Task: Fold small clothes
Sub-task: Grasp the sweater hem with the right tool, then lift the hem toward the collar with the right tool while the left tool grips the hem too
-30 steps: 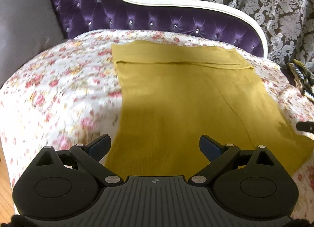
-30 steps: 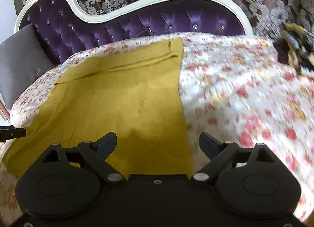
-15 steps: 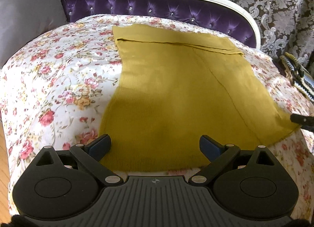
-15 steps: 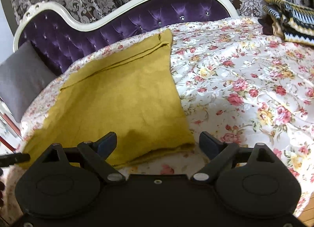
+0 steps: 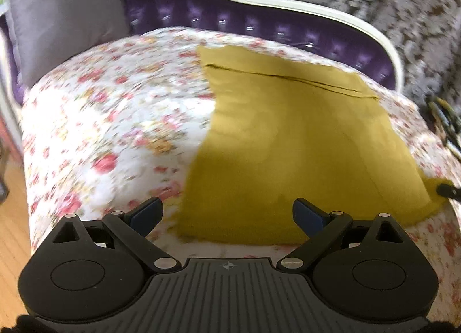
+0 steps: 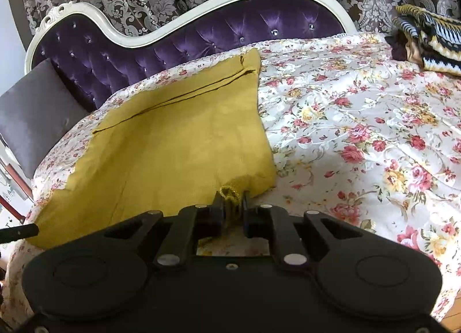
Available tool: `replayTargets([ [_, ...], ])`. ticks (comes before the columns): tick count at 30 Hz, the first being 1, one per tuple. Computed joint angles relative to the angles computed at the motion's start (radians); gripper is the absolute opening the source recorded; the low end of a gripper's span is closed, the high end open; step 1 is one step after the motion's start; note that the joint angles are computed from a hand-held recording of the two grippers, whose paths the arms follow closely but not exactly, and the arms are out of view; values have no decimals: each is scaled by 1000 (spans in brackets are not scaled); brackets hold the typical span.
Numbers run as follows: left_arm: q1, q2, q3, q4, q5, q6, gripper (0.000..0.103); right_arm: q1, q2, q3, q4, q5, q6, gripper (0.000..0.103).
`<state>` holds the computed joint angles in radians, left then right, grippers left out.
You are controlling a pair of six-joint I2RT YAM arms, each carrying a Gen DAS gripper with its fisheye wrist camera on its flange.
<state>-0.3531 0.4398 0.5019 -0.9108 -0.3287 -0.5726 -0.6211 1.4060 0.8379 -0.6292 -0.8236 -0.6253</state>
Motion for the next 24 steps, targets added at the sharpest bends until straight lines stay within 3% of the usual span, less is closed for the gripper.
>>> replayTargets([
  [3,104,-6,-10,6,65,47,92,2,3,3,-3,-2,5,20],
  [7,116,5,1,18,74,103,60,3,4,5,-3,-1,8,20],
  [11,108,16,-1,49,91,106,42,1,4,1,2,-5,17,20],
  [13,98,4,-14,68,89,81,15,-1,2,-2,2,-8,20,20],
  [14,114,-7,-22,77,113,78,9,-2,1,-3,1,-9,21,20],
  [20,167,-46,-23,88,170,68,8,-16,0,5,-17,-49,31,18],
  [24,243,-45,17,126,234,99,8,-10,-8,25,6,-103,102,17],
])
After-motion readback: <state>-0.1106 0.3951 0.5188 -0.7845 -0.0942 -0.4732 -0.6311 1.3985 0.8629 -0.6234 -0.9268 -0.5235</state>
